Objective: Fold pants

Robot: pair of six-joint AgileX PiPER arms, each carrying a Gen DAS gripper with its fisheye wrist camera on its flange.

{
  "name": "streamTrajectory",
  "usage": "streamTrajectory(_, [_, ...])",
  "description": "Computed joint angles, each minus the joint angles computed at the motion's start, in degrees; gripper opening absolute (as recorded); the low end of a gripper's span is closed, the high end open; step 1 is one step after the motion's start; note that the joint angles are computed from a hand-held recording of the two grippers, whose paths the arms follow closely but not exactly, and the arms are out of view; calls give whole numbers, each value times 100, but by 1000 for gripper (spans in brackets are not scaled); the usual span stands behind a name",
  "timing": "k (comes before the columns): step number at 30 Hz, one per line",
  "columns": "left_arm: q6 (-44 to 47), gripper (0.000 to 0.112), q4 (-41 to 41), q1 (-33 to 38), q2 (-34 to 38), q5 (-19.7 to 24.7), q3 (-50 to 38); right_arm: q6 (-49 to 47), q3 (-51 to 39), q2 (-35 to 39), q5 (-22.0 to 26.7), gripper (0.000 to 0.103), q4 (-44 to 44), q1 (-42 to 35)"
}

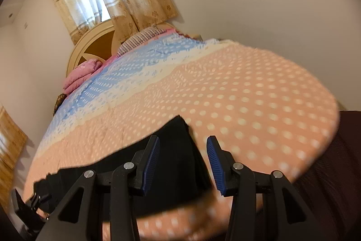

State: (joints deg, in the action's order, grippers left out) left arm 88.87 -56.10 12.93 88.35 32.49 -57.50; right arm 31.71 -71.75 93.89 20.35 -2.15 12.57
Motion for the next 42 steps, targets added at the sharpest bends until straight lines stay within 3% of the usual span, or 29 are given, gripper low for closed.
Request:
streamTrajectory(2, [-247, 68, -2, 137, 109, 13, -148, -888, -517, 512, 171, 45, 1146, -182])
streamTrajectory(3, [-345, 68, -10, 210, 165, 38, -214, -1409, -790, 738, 348, 32, 1719, -289])
streamTrajectory(4, [-435, 68, -18, 260, 225, 32, -262, -1906, -983, 915, 452, 12, 2244, -393])
streamTrajectory(7, [-594, 68, 41, 321, 306, -58, -253, -2435, -1188, 1016, 382, 2, 2721, -438])
streamTrajectory(11, [-596, 68, 73, 293, 373, -197, -150, -1521, -1250, 917, 123, 2, 1499, -166])
streamTrajectory(15, [-553, 72, 43, 239, 298, -395, -15, 15, -1460, 1199, 540, 3, -103, -53])
streamTrajectory(17, [-431, 79, -79, 259, 167, -542, 117, 636, -1261, 1133, 509, 11, -788, 4])
streamTrajectory(18, [-316, 84, -188, 285, 88, -648, 195, 894, -1091, 1021, 402, 25, -1092, 18])
streamTrajectory(19, [-246, 87, -257, 333, -8, -757, 270, 1262, -918, 870, 334, 45, -1474, 52])
streamTrajectory(21, [-94, 88, -376, 580, -54, -835, 262, 2184, -600, 558, 256, 60, -2381, 141])
streamTrajectory(27, [-463, 89, -178, 1605, 10, -1235, -70, 4219, 272, -185, -27, 60, -4388, 475])
streamTrajectory(30, [-1168, 89, 445, 2223, 336, -1646, -480, 4704, 361, -273, 110, 61, -4898, 819])
streamTrajectory(33, [-1712, 89, 749, 2770, 725, -1686, -874, 4946, 229, -172, 238, 61, -5241, 1130])
streamTrajectory(35, [-2567, 89, 1631, 2903, 1028, -1691, -1121, 4792, 73, -25, 294, 61, -5160, 1302])
streamTrajectory(37, [-3415, 89, 2777, 2798, 1360, -2255, -1063, 4295, -61, 120, 219, 61, -4703, 1427])
streamTrajectory(39, [-4188, 102, 3490, 2782, 1656, -2444, -1167, 3580, -220, 283, 174, 61, -4030, 1525])
streamTrajectory(40, [-4346, 103, 3502, 2811, 1715, -2480, -1220, 3268, -332, 389, 213, 61, -3759, 1605])
streamTrajectory(42, [-3998, 103, 2886, 3071, 1793, -1897, -1495, 3017, -486, 551, 268, 61, -3554, 1834])
